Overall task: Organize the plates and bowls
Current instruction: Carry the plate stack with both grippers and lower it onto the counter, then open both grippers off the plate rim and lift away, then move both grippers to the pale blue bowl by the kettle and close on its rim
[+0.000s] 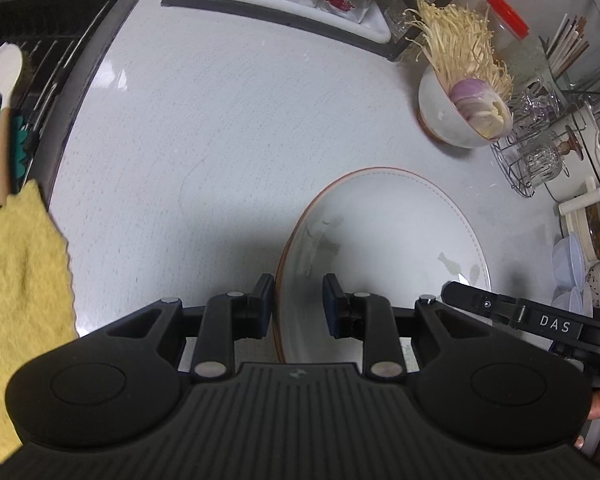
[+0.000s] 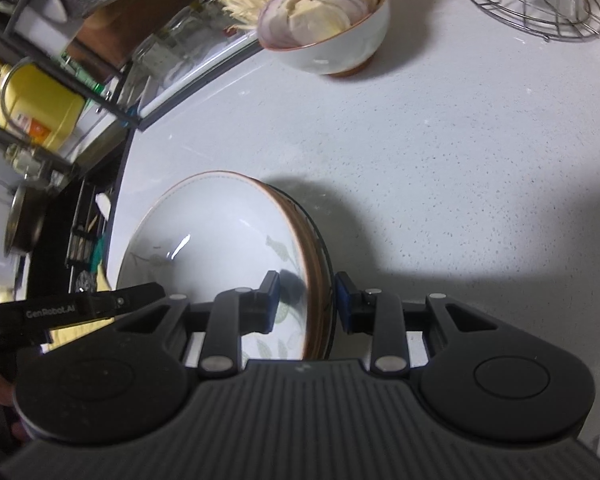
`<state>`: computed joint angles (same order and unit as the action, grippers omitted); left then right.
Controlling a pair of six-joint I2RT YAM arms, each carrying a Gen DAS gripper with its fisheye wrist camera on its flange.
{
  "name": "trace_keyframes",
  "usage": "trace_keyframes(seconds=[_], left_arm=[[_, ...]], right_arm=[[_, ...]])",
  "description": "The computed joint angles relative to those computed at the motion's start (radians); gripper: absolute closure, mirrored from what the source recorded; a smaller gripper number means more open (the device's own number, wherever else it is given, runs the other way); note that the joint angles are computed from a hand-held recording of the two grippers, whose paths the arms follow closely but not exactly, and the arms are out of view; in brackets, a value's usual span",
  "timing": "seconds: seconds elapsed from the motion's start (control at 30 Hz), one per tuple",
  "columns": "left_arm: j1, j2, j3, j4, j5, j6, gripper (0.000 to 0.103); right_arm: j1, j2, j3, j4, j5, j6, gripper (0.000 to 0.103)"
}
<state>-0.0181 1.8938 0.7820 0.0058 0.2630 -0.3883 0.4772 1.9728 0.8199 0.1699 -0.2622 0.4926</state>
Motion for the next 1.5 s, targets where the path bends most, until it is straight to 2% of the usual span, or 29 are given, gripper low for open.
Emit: trace_keyframes(seconds=[0.17, 0.27, 0.43, 0.67, 0.7, 0.73, 0.8, 0.9, 1.03, 1.23, 1.37, 1.5], left_arm=[[0.024, 0.009, 0.0, 0.016, 0.037, 0.002, 0.073], [0.047, 0.001, -0.029, 0.057, 0.064, 0.0, 0.072], [0.069, -0.051, -0.054, 0.074, 0.051, 0.023, 0.071], [0.062, -0.107, -0.063, 0.072, 0.041, 0.051, 0.068], [0.055, -0.115, -0.066, 0.07, 0.04, 0.054, 0.068], [0.052, -0.126, -0.071, 0.068, 0.041, 0.061, 0.068], [0.045, -0.153, -0.08, 0.058, 0.04, 0.074, 0.068], [0.032, -0.196, -0.088, 0.044, 0.052, 0.076, 0.068], [-0.015, -0.248, -0.069, 0.006, 0.038, 0.093, 0.068], [-0.134, -0.284, 0.006, -0.048, 0.011, 0.093, 0.068], [-0.237, -0.258, 0.082, -0.062, -0.006, 0.075, 0.068], [-0.353, -0.16, 0.207, -0.082, -0.048, 0.058, 0.068]], right_arm=[[0.014, -0.004, -0.008, 0.013, 0.026, 0.048, 0.07], [0.036, -0.028, -0.01, -0.003, 0.095, 0.077, 0.069], [0.059, -0.064, -0.012, -0.043, 0.19, 0.105, 0.068], [0.072, -0.059, -0.007, -0.033, 0.233, 0.139, 0.063], [0.074, -0.06, -0.009, -0.027, 0.239, 0.149, 0.058], [0.077, -0.062, -0.01, -0.022, 0.244, 0.162, 0.045], [0.081, -0.073, -0.025, 0.003, 0.257, 0.183, 0.032], [0.086, -0.107, -0.046, 0.016, 0.275, 0.193, 0.033], [0.105, -0.198, -0.097, 0.015, 0.36, 0.181, 0.033], [0.112, -0.431, -0.238, -0.001, 0.481, 0.177, 0.033], [0.086, -0.591, -0.334, -0.019, 0.547, 0.153, 0.033], [-0.008, -0.722, -0.406, -0.05, 0.556, 0.117, 0.033]])
